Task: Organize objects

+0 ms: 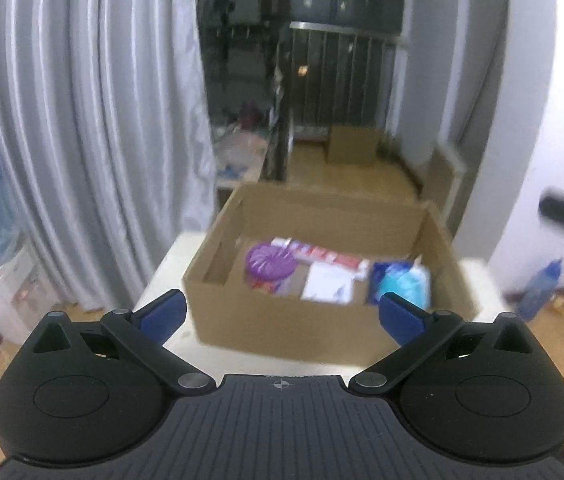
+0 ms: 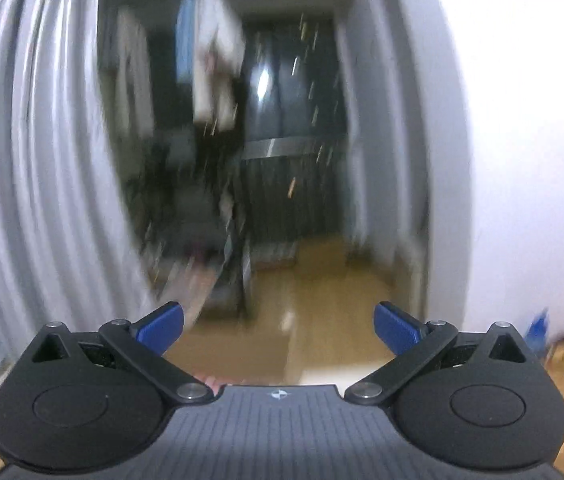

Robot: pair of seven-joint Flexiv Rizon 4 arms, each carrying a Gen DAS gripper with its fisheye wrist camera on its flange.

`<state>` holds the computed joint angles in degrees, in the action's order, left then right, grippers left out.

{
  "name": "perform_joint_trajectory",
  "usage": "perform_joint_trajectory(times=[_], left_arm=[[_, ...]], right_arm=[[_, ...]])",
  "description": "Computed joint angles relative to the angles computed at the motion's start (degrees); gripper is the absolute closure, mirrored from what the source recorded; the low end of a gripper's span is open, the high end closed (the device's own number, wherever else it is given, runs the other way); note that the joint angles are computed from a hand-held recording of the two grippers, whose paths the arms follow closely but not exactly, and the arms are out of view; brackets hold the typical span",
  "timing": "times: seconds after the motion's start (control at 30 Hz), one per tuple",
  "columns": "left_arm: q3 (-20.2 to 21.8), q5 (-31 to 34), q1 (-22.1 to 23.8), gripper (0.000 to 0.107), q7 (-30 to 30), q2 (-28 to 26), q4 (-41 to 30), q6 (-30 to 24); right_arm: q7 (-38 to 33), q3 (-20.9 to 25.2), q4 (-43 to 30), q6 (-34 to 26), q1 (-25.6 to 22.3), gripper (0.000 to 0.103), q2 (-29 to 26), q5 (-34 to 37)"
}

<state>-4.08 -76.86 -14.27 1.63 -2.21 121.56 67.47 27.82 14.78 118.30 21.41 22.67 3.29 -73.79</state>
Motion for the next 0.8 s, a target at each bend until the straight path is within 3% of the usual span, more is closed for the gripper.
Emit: perform_joint_trajectory(times=[0.13,0.23,0.43,0.8], left_arm=[[-0.26,6.91,0.55,0.004,-1.81,-2.57,-0.72,2.27],[0.03,14.49,2.00,0.004,-7.35,-3.68,-1.55,0.86],[-0.19,22.74,4.48,0.004,-12.75,-4.36,-2.77,-2.22],[-1.31,23.43,5.48,0.004,-12.85,-5.16,-3.94,-2.76]], right_arm=[[-7.47,-1.52,-2.69,7.04,-0.03,0.000,-4.01,14.02],[-8.99,-2.99,-3.69,12.67,-0.90,0.000,-5.58,18.65],[-10.47,-4.27,-5.88,13.50,-0.45,0.000,-8.09,17.29],[-10.21,-3.04,-5.38,9.42,1.16,0.000,-6.57,19.93]])
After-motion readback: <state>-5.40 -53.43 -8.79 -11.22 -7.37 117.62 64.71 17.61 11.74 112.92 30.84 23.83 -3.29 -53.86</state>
